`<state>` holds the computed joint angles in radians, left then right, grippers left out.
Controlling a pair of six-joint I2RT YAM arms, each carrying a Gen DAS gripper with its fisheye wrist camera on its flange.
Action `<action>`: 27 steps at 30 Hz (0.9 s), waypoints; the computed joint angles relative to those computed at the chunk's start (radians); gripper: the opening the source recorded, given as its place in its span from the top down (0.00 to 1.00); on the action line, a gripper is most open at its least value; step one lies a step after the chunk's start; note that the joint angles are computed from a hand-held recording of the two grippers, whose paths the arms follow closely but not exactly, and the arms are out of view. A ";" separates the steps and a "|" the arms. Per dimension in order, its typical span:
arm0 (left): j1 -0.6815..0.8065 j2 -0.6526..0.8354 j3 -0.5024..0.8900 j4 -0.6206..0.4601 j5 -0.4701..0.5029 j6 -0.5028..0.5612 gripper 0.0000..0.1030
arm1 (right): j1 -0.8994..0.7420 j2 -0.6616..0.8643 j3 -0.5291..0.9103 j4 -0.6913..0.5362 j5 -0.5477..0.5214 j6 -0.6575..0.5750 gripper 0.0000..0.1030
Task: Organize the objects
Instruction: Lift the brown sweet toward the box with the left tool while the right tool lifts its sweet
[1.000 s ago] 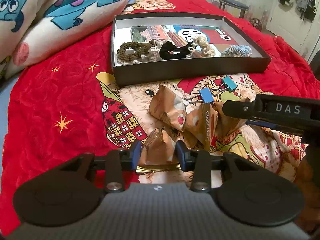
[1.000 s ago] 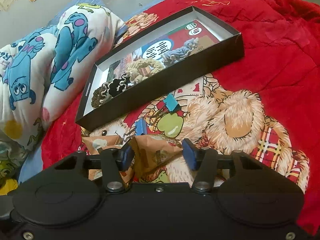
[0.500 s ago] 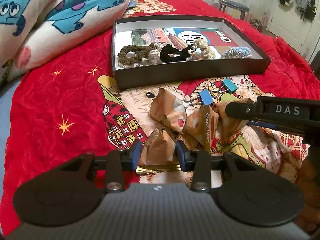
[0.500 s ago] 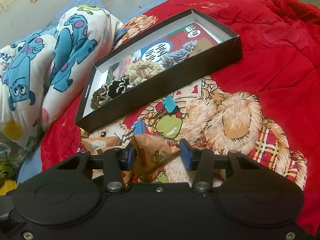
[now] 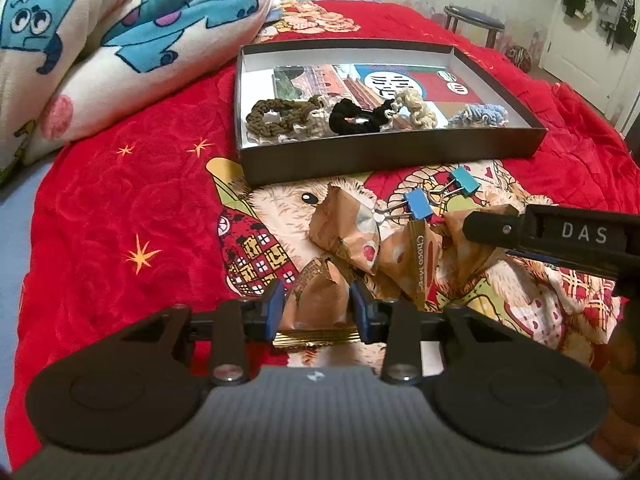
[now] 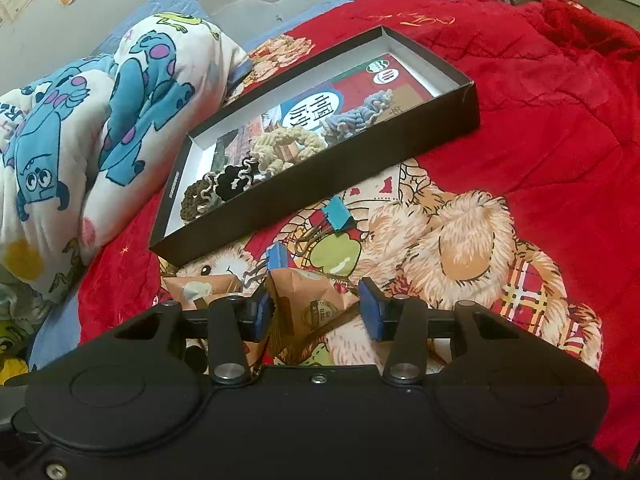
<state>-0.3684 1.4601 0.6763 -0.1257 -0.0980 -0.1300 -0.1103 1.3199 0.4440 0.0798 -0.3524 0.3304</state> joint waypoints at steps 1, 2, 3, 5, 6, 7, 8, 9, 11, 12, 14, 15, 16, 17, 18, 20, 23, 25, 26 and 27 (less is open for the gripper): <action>0.002 -0.005 -0.003 0.001 -0.001 -0.002 0.61 | -0.001 -0.007 -0.002 -0.002 0.000 -0.001 0.58; 0.004 -0.011 -0.005 0.001 -0.001 -0.004 0.62 | -0.001 -0.015 -0.005 -0.004 -0.001 -0.002 0.58; 0.006 -0.017 -0.008 0.003 -0.002 -0.006 0.62 | 0.000 -0.022 -0.007 -0.006 -0.001 -0.003 0.58; 0.005 -0.033 -0.016 0.005 -0.008 -0.013 0.62 | 0.000 -0.042 -0.012 -0.014 -0.001 -0.005 0.58; 0.006 -0.040 -0.019 0.006 -0.009 -0.016 0.63 | 0.001 -0.052 -0.014 -0.018 -0.001 -0.006 0.58; 0.008 -0.048 -0.023 0.008 -0.006 -0.021 0.63 | 0.000 -0.058 -0.015 -0.020 -0.004 -0.007 0.58; 0.012 -0.052 -0.026 0.010 -0.001 -0.028 0.63 | 0.001 -0.066 -0.016 -0.022 -0.006 -0.007 0.58; 0.015 -0.056 -0.026 0.008 0.003 -0.037 0.63 | 0.003 -0.072 -0.015 -0.023 -0.007 -0.007 0.58; 0.021 -0.065 -0.028 0.006 0.010 -0.048 0.64 | 0.010 -0.087 -0.015 -0.025 -0.005 -0.009 0.58; 0.021 -0.075 -0.034 0.011 0.008 -0.052 0.64 | 0.014 -0.095 -0.016 -0.027 -0.004 -0.011 0.58; 0.024 -0.098 -0.048 0.025 0.005 -0.057 0.64 | 0.023 -0.111 -0.019 -0.031 -0.002 -0.014 0.59; 0.026 -0.108 -0.054 0.031 0.005 -0.063 0.64 | 0.028 -0.118 -0.021 -0.032 -0.002 -0.015 0.59; 0.029 -0.121 -0.062 0.040 0.007 -0.069 0.64 | 0.033 -0.126 -0.024 -0.033 -0.001 -0.018 0.59; 0.032 -0.134 -0.069 0.047 0.008 -0.073 0.64 | 0.041 -0.135 -0.026 -0.035 0.003 -0.021 0.59; 0.036 -0.147 -0.077 0.057 0.007 -0.077 0.64 | 0.045 -0.140 -0.027 -0.035 0.004 -0.024 0.59; 0.044 -0.163 -0.084 0.065 0.013 -0.086 0.64 | 0.054 -0.154 -0.031 -0.031 0.005 -0.027 0.59; 0.054 -0.177 -0.090 0.074 0.020 -0.099 0.64 | 0.055 -0.164 -0.034 -0.027 -0.002 -0.030 0.59; 0.057 -0.181 -0.093 0.081 0.020 -0.102 0.64 | 0.053 -0.166 -0.033 -0.023 -0.009 -0.029 0.58; 0.058 -0.183 -0.094 0.084 0.018 -0.104 0.64 | 0.049 -0.164 -0.032 -0.021 -0.013 -0.029 0.59; 0.057 -0.186 -0.096 0.087 0.016 -0.105 0.64 | 0.045 -0.163 -0.032 -0.018 -0.019 -0.029 0.59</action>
